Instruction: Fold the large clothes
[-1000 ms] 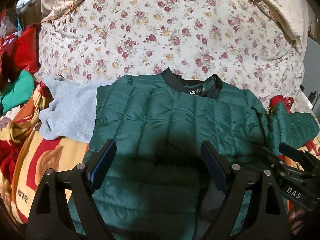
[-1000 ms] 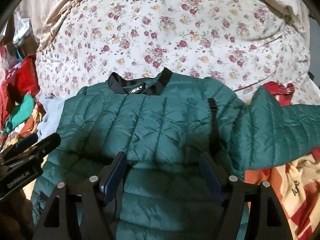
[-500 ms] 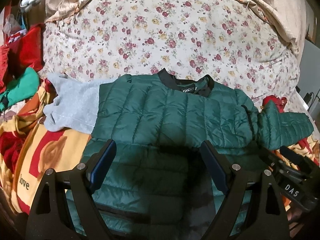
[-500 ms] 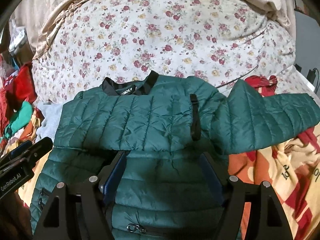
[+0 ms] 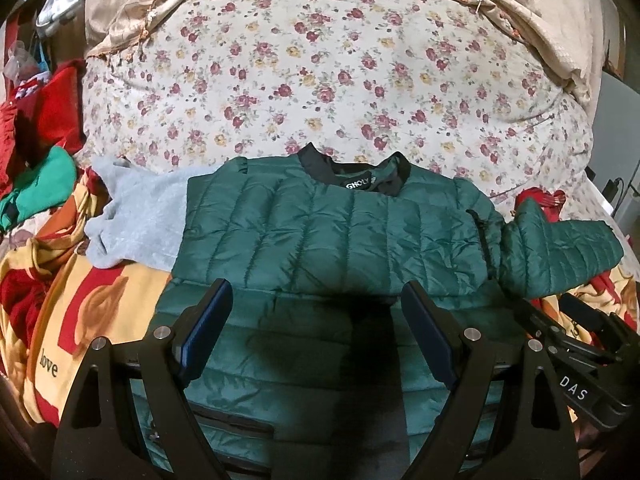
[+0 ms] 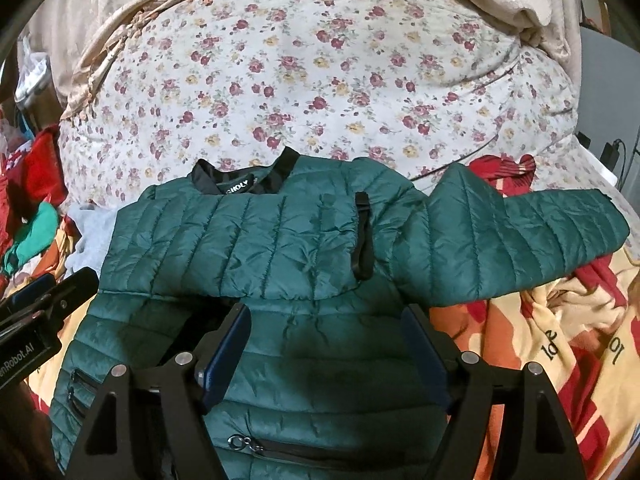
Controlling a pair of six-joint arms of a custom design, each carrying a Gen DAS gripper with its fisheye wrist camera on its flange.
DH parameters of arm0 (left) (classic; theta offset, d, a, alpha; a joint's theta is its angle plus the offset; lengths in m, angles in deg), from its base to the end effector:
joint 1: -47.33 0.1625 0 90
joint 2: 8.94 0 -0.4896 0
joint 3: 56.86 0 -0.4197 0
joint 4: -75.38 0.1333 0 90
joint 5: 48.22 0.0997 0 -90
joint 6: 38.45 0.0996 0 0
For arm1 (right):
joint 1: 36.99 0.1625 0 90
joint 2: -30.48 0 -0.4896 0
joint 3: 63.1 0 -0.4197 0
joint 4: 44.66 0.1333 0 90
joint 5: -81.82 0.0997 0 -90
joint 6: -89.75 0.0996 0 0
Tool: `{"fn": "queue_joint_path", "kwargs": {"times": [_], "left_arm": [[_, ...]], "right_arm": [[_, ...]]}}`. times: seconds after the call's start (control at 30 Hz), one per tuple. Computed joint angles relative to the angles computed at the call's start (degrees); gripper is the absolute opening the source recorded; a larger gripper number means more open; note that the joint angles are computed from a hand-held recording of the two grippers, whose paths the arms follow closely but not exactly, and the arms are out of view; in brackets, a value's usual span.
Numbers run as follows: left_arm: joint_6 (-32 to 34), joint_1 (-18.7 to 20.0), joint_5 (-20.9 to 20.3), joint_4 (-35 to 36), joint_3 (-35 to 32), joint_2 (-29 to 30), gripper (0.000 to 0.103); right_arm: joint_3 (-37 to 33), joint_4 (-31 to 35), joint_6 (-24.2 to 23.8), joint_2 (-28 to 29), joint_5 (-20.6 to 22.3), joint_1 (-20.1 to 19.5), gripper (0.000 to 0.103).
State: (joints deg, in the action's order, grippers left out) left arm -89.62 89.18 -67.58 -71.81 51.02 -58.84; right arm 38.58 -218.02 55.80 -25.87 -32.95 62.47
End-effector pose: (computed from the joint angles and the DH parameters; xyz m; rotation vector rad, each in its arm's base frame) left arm -0.3230 -0.5944 0.1468 -0.0448 2.0845 -1.1167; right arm 0.2055 -0.6760 0.2618 0.7470 -2.3870 0.7238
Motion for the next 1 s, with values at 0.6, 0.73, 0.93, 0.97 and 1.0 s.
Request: {"fn": "queue_joint_path", "kwargs": {"times": [0.6, 0.73, 0.93, 0.97, 1.0], "left_arm": [[2.74, 1.04, -0.39, 0.23, -3.46, 3.52, 0.086], [3.87, 1.65, -0.73, 0.16, -4.72, 4.64, 0.086], [7.36, 2.69, -1.37, -2.86, -6.74, 6.34, 0.086], [7.92, 2.82, -1.47, -3.44, -7.02, 6.59, 0.086], [8.7, 2.98, -1.68, -4.1, -7.39, 6.89, 0.086]], "right_arm": [[-2.44, 1.35, 0.28, 0.59, 0.09, -1.53, 0.076], [-3.33, 1.58, 0.11, 0.98, -0.26, -1.99, 0.075], [-5.16, 1.72, -0.52, 1.95, -1.07, -2.5, 0.076], [-5.51, 1.84, -0.61, 2.13, -1.19, -2.6, 0.076], [-5.79, 1.9, -0.68, 2.29, -1.28, -2.67, 0.076]]}}
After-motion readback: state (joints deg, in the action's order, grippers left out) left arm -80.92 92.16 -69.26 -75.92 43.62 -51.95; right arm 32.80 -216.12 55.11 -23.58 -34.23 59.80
